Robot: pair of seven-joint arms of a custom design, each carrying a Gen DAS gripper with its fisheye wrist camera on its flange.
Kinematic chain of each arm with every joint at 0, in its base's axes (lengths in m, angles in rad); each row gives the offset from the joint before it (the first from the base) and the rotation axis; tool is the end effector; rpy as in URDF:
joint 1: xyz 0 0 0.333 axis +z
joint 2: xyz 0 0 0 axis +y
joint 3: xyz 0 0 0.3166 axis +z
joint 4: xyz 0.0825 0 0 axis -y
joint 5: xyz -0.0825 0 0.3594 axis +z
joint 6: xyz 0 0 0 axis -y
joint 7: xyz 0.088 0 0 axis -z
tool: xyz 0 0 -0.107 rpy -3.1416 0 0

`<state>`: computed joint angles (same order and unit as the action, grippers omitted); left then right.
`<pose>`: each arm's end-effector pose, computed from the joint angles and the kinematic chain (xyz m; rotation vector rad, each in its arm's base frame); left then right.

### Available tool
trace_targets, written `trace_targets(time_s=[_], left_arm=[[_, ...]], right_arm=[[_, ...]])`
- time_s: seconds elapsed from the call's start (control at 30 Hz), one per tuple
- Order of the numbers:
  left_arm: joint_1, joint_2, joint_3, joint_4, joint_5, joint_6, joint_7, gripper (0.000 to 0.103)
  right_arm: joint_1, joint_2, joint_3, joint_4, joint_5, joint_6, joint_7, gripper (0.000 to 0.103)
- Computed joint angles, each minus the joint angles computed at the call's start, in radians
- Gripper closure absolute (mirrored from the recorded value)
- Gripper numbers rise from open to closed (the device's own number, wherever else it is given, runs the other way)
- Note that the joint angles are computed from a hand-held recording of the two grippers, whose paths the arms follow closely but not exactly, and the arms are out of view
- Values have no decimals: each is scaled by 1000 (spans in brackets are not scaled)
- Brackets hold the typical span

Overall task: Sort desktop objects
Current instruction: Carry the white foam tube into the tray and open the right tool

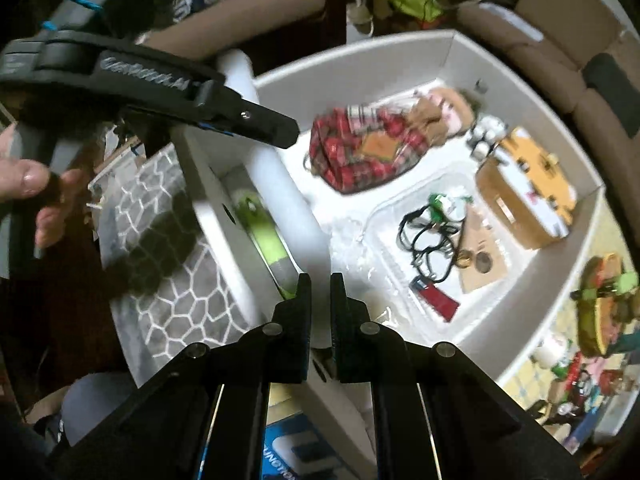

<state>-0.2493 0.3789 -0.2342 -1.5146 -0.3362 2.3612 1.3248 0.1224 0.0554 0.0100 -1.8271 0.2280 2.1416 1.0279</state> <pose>0.6176 -0.2992 0.5119 2.0147 -2.0488 0.8553 0.5738 0.0860 0.5330 -2.4817 1.3463 -0.1454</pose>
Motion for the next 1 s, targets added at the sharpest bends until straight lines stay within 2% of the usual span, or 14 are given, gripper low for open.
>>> trace_targets(time_s=[0.07,0.17,0.23,0.27,0.37,0.47,0.53,0.7,0.87,0.97,1.0], left_arm=[[-25,19,17,23,62,-39,-33,75],[-59,18,41,32,150,-65,-90,67],[-80,8,61,35,212,-87,-163,48],[-70,-6,54,20,199,-78,-175,46],[-48,-38,41,-9,168,-71,-195,44],[-46,-56,40,-14,184,-71,-206,44],[-45,-58,36,-8,188,-75,-209,44],[-50,-37,25,31,183,-80,-204,41],[-50,-14,11,52,136,-73,-191,41],[-48,-24,-5,30,99,-35,-159,32],[-51,-30,-8,21,94,-21,-149,25]], right_arm=[[-2,17,-2,1,-13,-7,-2,95],[-12,44,-3,11,-10,-33,-15,95],[-22,69,-2,33,5,-77,-24,94],[-23,76,-1,35,-5,-73,-14,94],[-43,109,-2,76,33,-120,-4,90],[-62,135,-3,116,55,-171,24,80],[-75,128,-3,119,82,-176,47,65],[-119,95,-10,107,257,-174,35,64],[-122,81,-16,105,291,-125,91,64],[-126,26,-25,61,307,-100,77,64],[-128,0,-31,40,312,-95,58,64]])
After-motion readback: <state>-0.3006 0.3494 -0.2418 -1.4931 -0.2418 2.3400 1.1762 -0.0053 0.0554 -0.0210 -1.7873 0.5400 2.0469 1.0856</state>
